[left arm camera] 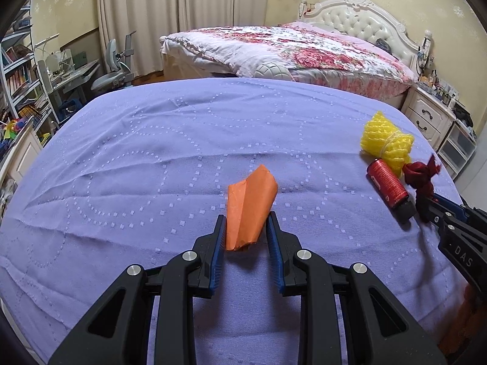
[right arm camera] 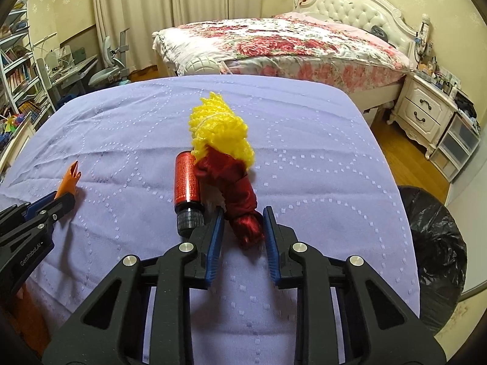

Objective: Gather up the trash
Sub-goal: 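Grasp the orange paper piece with the left gripper while the right gripper grasps the red cloth, then carry the orange paper and red cloth over the bin and lower them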

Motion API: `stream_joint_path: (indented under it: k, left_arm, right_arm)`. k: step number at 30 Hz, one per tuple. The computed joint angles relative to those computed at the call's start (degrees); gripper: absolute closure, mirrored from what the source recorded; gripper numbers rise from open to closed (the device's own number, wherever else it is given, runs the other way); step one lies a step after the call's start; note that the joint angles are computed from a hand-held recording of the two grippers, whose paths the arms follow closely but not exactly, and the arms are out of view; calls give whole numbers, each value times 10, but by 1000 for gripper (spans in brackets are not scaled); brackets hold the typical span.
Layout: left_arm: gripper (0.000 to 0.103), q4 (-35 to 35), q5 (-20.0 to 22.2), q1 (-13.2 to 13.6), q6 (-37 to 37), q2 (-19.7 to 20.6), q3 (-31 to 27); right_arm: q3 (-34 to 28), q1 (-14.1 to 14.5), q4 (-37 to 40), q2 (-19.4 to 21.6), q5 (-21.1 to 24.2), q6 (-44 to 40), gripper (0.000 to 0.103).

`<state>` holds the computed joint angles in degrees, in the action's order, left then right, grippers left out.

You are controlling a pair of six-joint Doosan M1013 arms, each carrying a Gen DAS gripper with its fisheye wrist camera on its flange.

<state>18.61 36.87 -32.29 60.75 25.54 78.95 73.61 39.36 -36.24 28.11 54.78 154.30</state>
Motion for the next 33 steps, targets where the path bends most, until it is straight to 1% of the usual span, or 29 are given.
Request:
stream_joint_path:
  k: [6, 17, 22, 23, 25, 26, 27, 32, 33]
  left_arm:
    - [76, -11, -11, -2, 5, -6, 8]
    - [76, -30, -31, -20, 36, -18, 24]
    - [76, -29, -34, -22, 35, -20, 27]
    - [76, -28, -34, -22, 34, -20, 27]
    - [76, -25, -32, -24, 30, -20, 29]
    - [76, -24, -32, -24, 28, -20, 29]
    - [76, -24, -32, -24, 27, -20, 29]
    - [76, -23, -32, -23, 25, -20, 29]
    - [76, -24, -33, -23, 26, -20, 29]
  right_arm:
    - [22, 6, -15, -17, -1, 30, 79]
    - [68, 13, -27, -51, -1, 76, 80]
    - [78, 13, -31, -57, -3, 86, 77]
    - [77, 12, -30, -56, -2, 85, 76]
    - [78, 11, -26, -56, -6, 81, 71]
    - [76, 10, -28, -54, -7, 80, 62]
    - [74, 11, -32, -53, -5, 81, 58]
    - [62, 7, -20, -42, -1, 59, 59]
    - [61, 7, -18, -41, 0, 56, 65]
